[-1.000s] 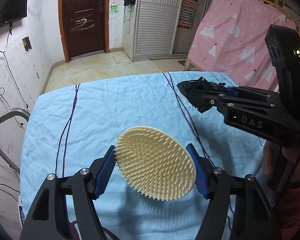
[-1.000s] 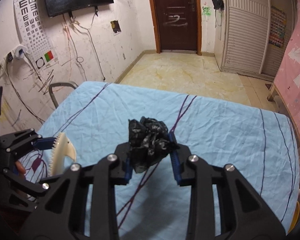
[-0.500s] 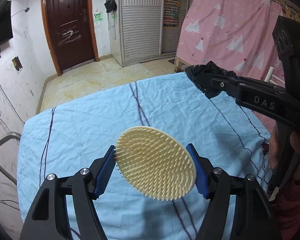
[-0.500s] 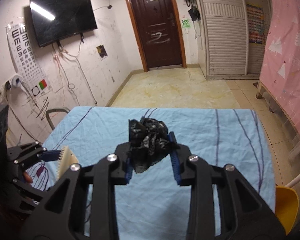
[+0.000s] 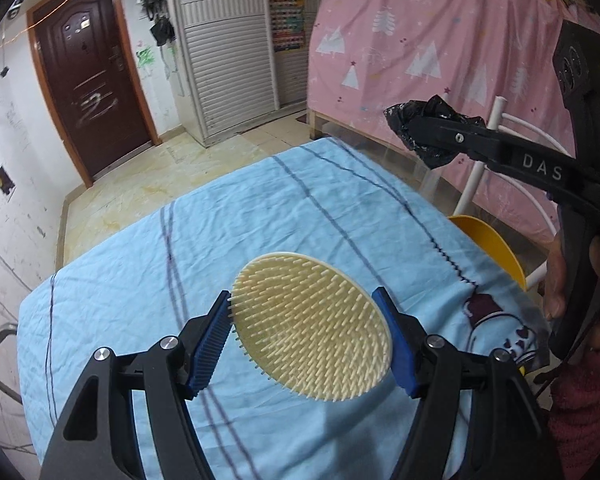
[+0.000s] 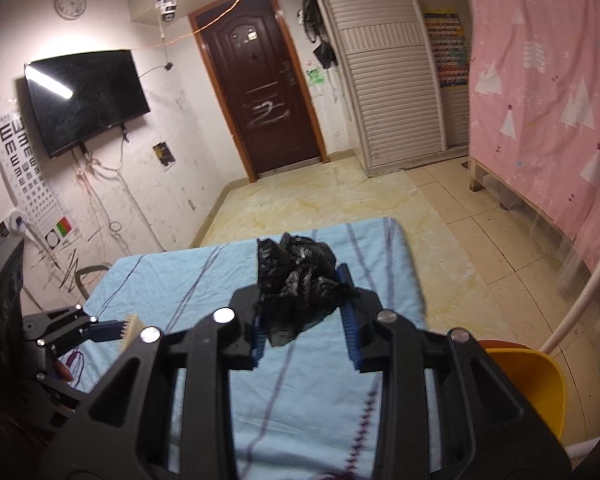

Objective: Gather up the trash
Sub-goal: 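Carry the brush and black bag over the yellow bucket and open both tools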

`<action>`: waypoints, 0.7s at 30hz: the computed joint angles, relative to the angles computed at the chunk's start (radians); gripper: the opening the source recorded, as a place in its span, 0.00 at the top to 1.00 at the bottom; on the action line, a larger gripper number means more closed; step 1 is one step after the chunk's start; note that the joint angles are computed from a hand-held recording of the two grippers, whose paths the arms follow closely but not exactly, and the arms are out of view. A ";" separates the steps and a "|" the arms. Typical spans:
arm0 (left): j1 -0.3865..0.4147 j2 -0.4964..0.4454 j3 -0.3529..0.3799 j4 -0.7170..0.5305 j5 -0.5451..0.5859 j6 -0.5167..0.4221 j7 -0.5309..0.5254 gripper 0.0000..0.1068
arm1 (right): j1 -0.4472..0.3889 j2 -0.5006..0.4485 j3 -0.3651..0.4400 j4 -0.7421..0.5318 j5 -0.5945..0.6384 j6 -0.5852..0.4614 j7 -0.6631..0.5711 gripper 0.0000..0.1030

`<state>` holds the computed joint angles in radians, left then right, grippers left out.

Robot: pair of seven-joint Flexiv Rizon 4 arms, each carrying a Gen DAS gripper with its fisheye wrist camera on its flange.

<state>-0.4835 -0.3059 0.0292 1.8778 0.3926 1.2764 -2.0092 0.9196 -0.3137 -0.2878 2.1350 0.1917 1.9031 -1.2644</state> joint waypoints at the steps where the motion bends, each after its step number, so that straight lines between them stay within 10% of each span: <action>1: -0.006 -0.012 -0.008 -0.019 -0.001 -0.008 0.005 0.42 | 0.003 0.010 -0.012 0.017 0.010 0.008 -0.002 0.71; 14: -0.111 -0.171 -0.041 -0.233 -0.072 -0.047 0.083 0.42 | -0.080 0.090 -0.010 0.162 0.187 0.070 -0.109 0.71; 21: -0.160 -0.239 -0.032 -0.332 -0.100 -0.089 0.115 0.42 | -0.293 0.067 0.151 0.185 0.144 0.093 -0.082 0.71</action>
<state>-0.6437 -0.5450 -0.0028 1.5463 0.2922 1.1873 -1.8943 0.6264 -0.2469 -0.1370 2.3201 0.3357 1.9962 -1.3467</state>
